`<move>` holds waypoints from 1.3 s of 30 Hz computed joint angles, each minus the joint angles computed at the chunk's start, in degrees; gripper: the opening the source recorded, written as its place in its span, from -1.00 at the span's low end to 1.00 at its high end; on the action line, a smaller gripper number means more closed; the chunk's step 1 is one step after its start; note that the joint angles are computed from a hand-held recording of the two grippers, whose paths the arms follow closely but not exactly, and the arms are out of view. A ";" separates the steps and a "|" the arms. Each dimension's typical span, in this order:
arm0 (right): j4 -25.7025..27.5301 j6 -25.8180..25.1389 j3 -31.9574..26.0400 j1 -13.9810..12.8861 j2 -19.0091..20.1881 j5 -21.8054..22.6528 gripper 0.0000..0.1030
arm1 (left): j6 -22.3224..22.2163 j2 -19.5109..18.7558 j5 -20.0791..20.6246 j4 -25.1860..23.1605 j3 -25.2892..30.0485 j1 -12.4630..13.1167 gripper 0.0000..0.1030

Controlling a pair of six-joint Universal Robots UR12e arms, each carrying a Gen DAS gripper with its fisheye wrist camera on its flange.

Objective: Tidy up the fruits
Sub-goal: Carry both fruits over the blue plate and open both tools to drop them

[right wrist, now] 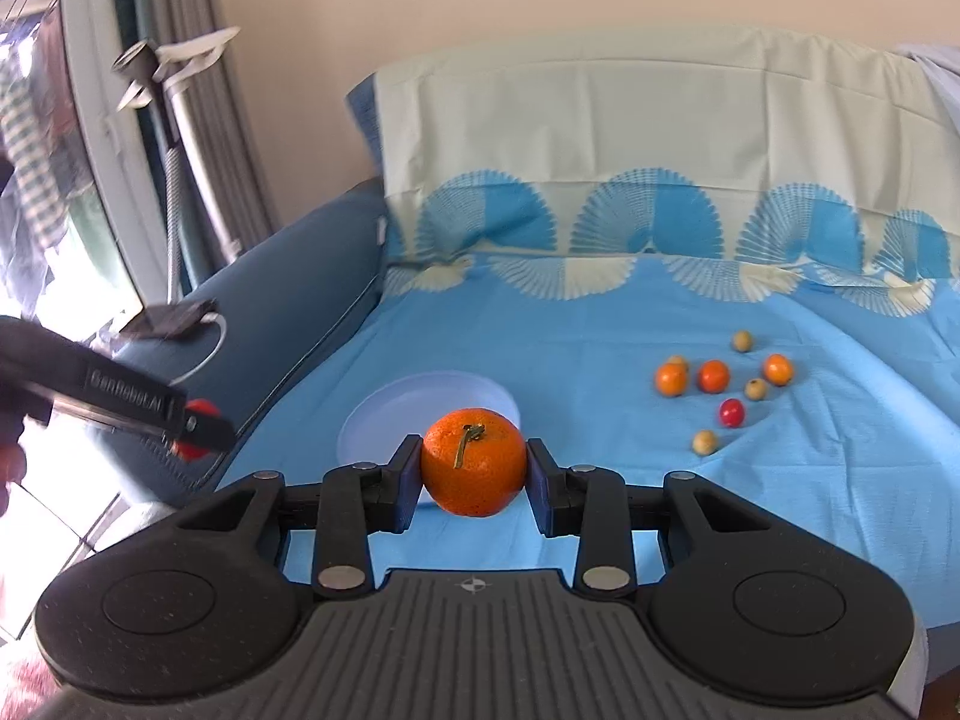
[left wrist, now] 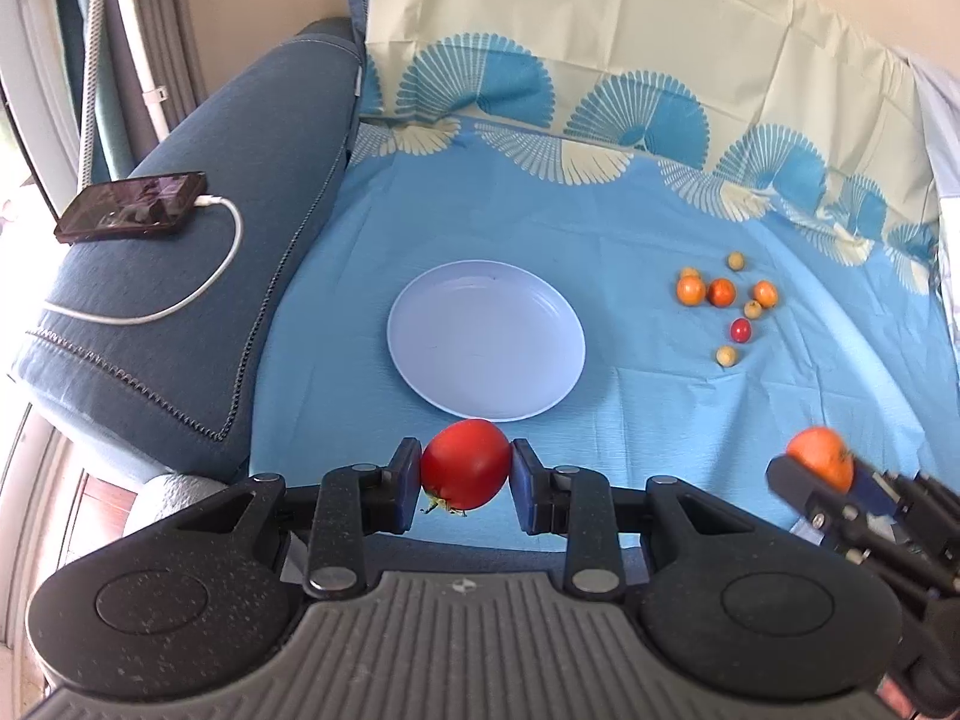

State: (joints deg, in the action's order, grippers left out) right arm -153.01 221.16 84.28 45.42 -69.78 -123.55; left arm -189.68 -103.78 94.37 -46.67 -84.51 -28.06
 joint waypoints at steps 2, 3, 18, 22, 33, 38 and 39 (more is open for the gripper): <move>1.50 -0.22 -0.97 0.36 0.44 0.03 -0.27 | -0.16 0.56 -0.23 0.69 -0.84 0.35 -0.33; 2.13 -0.39 -1.38 0.55 0.64 -0.01 -0.27 | -0.20 0.74 -0.38 0.96 -1.12 0.52 -0.33; 5.26 -0.56 -3.29 -0.73 2.03 3.41 -0.27 | -1.27 -0.93 -1.16 -0.02 0.31 2.00 -0.33; 5.67 -0.89 -3.91 -1.40 2.53 4.21 -0.27 | -1.41 -1.97 -1.11 -0.54 1.32 2.18 -0.33; 6.05 -2.61 -7.43 -3.27 5.92 6.12 -0.27 | -0.55 -6.47 -0.47 -1.70 6.15 2.44 -0.33; 7.60 -2.40 -9.03 -4.48 7.55 8.36 -0.27 | 0.79 -9.93 0.08 -3.04 9.51 2.30 -0.33; 7.85 -2.39 -9.40 -4.78 7.93 8.92 -0.27 | 1.09 -10.80 0.11 -3.93 10.45 2.28 -0.33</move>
